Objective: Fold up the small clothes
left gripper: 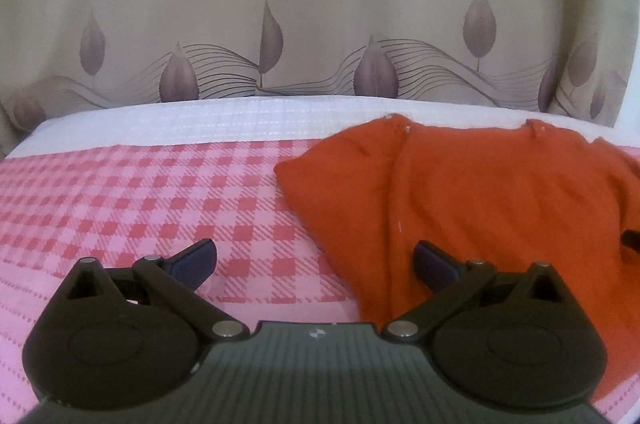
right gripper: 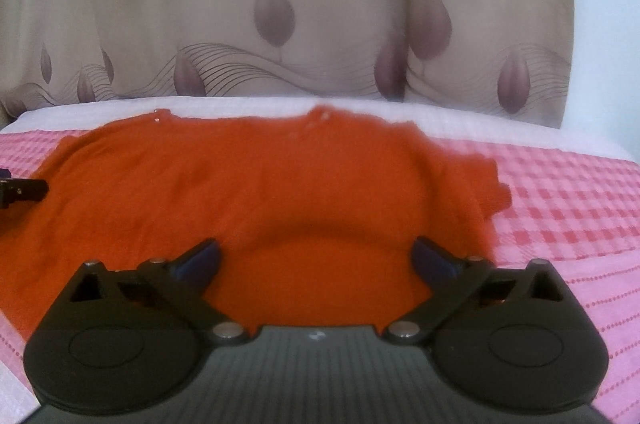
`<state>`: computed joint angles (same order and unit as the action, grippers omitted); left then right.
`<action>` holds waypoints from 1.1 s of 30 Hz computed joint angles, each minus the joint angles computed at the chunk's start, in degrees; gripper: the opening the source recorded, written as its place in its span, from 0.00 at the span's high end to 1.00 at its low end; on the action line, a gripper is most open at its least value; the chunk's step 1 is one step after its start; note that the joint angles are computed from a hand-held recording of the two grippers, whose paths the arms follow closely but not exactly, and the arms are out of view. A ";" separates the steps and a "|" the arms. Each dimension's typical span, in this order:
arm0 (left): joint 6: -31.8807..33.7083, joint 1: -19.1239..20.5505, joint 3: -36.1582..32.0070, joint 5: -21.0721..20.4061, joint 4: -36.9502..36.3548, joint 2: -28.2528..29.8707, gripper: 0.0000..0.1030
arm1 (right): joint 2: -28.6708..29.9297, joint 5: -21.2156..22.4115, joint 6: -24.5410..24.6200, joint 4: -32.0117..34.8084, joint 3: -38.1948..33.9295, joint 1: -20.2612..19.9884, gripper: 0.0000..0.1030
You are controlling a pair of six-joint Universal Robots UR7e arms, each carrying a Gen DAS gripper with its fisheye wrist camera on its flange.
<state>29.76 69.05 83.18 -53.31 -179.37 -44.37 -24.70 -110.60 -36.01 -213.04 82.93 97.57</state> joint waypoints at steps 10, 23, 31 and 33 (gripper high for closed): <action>-4.22 1.29 -0.95 -3.71 6.17 -1.16 0.00 | -0.49 0.70 0.38 0.16 0.72 -0.15 0.00; -3.77 1.49 -0.73 -4.75 6.46 -1.44 0.00 | -0.70 1.03 -0.25 0.40 1.02 -0.25 0.00; -3.45 1.59 -0.86 -5.46 6.33 -1.17 0.00 | -1.84 3.23 0.59 1.83 2.08 -0.84 0.00; -3.55 1.58 -0.88 -5.39 6.20 -1.10 0.00 | -1.40 1.99 -0.16 2.18 1.43 -0.48 0.00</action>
<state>26.21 70.63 82.30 -58.70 -173.18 -45.47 -26.10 -108.61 -36.16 -210.85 84.36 97.08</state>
